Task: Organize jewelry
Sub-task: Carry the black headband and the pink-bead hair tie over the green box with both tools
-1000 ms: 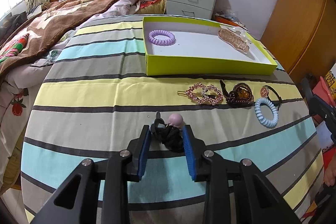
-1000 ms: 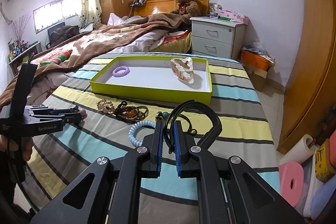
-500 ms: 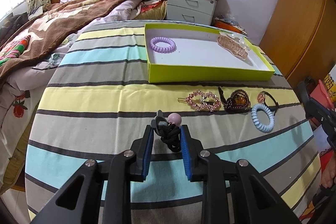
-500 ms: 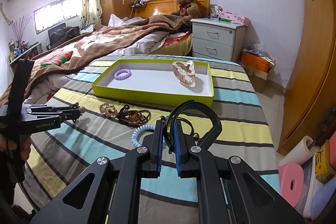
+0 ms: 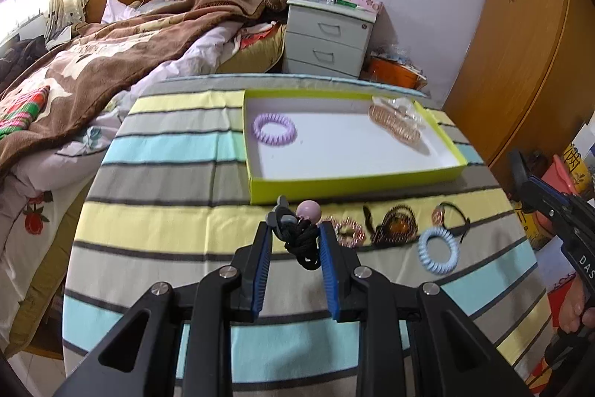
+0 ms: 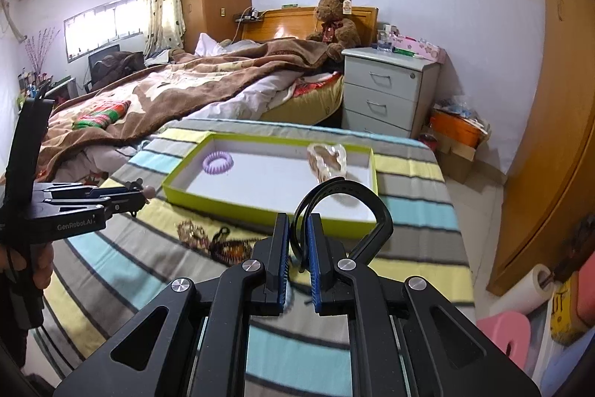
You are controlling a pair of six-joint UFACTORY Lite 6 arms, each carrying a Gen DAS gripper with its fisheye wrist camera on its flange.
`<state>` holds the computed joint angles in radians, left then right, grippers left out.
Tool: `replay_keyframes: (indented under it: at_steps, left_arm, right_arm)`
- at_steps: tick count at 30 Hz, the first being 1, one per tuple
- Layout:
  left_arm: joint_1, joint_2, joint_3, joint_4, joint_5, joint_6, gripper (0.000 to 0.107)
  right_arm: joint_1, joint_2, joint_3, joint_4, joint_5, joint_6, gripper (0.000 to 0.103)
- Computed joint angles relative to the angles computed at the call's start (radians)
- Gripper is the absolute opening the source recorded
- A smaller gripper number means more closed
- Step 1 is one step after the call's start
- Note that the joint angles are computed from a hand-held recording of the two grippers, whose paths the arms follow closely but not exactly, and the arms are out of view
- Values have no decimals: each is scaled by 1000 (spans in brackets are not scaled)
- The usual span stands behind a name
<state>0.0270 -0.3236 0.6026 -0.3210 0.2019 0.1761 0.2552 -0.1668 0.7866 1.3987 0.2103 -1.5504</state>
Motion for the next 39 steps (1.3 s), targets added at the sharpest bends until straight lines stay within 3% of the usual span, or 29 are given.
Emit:
replay_keyframes:
  at_steps: [7,20,33,39]
  left_arm:
    - [7,87,110,-86,12,95,27]
    - [26,329,336,-289,22,295,27]
    - [29,556,495,-407,7,413,27]
    - [23,608,521,-325,-15,329,27]
  right_arm:
    - [46,156,191,-196,-17,191,10]
    - [121,596,688,-794,49,778,10]
    - [167,1043,1247,-1092,266,1077,10]
    - [170,1218,1493,-1132,389,1115,10]
